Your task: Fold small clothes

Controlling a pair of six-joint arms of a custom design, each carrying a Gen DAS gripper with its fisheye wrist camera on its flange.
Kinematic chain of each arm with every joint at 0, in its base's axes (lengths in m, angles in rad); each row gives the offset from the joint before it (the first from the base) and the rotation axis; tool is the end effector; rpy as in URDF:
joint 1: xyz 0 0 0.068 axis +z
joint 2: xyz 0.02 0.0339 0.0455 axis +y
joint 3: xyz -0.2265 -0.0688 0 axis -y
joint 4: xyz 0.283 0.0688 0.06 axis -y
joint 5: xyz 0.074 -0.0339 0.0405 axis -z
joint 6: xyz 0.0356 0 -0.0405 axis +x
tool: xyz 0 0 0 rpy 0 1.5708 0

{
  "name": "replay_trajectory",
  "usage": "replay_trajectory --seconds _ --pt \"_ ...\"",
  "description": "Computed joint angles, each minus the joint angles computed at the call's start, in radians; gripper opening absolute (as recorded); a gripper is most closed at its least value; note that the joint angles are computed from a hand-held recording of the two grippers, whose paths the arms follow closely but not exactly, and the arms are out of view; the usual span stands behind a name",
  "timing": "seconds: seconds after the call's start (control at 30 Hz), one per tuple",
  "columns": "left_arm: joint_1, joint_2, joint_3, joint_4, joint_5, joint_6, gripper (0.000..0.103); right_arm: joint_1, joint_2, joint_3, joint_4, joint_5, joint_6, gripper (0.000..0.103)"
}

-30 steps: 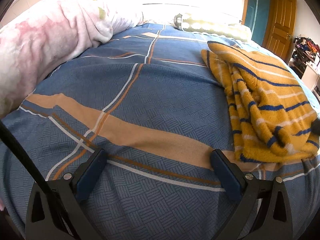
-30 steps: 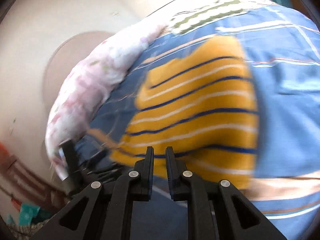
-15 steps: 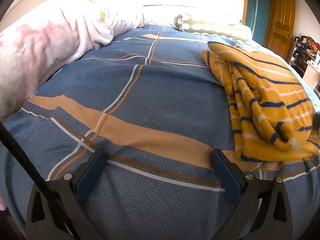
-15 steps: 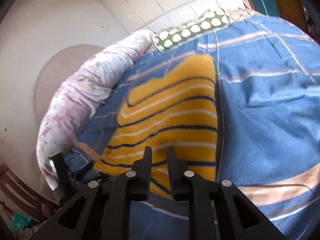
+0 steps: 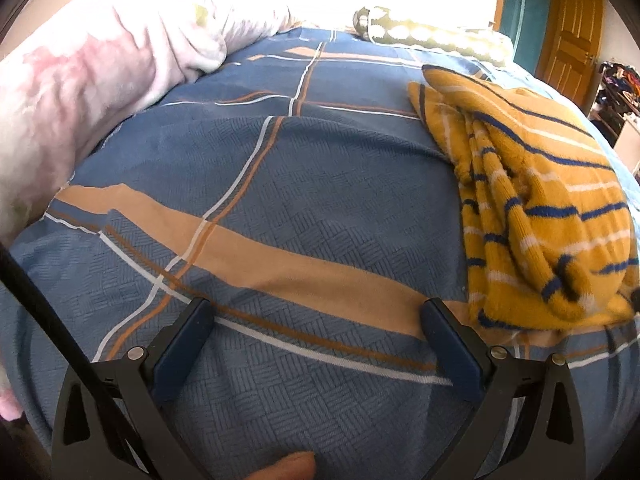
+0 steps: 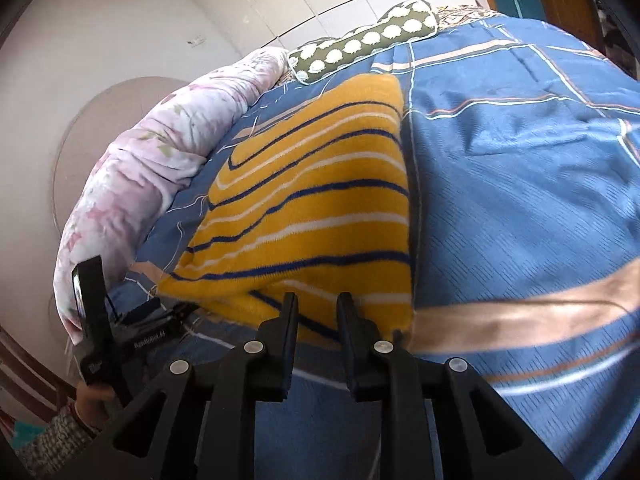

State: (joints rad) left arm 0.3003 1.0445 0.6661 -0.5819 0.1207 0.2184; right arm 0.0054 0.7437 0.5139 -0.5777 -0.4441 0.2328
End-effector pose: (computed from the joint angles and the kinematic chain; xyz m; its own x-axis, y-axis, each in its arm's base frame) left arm 0.2439 0.0711 0.1710 -0.8134 -0.0267 -0.5810 -0.0527 0.9982 0.0279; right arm 0.2158 0.0165 0.1841 -0.7727 0.2042 -0.6010 -0.1271 0.8780 0.4616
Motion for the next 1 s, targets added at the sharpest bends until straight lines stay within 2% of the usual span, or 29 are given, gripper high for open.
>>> replay_trajectory --seconds 0.1,0.2,0.37,0.57,0.7,0.77,0.9,1.0 --pt "-0.018 -0.05 -0.028 0.01 -0.034 -0.037 0.103 0.004 -0.09 -0.025 -0.054 0.05 -0.016 0.023" --pt "-0.03 -0.165 -0.074 -0.013 -0.061 -0.063 0.103 0.014 -0.184 -0.047 -0.115 0.153 -0.039 0.046" --pt "-0.085 -0.518 -0.127 -0.151 -0.135 -0.099 0.103 -0.081 -0.252 -0.071 -0.17 0.122 -0.067 0.047" --pt "-0.131 -0.806 -0.067 -0.348 -0.109 -0.16 0.103 -0.092 -0.278 -0.067 -0.188 0.139 -0.067 0.047" --pt "-0.165 -0.823 -0.023 -0.425 -0.076 -0.19 0.103 -0.043 -0.299 -0.067 -0.191 0.199 -0.064 0.047" --pt "-0.194 -0.835 -0.021 -0.446 -0.091 -0.201 0.103 -0.034 -0.297 -0.068 -0.19 0.217 -0.065 0.048" --pt "-0.316 -0.858 -0.035 -0.462 -0.217 -0.23 0.103 -0.041 -0.282 -0.072 -0.186 0.229 -0.066 0.049" --pt "-0.39 -0.843 -0.042 -0.483 -0.272 -0.255 0.103 -0.044 -0.271 -0.076 -0.181 0.236 -0.062 0.049"
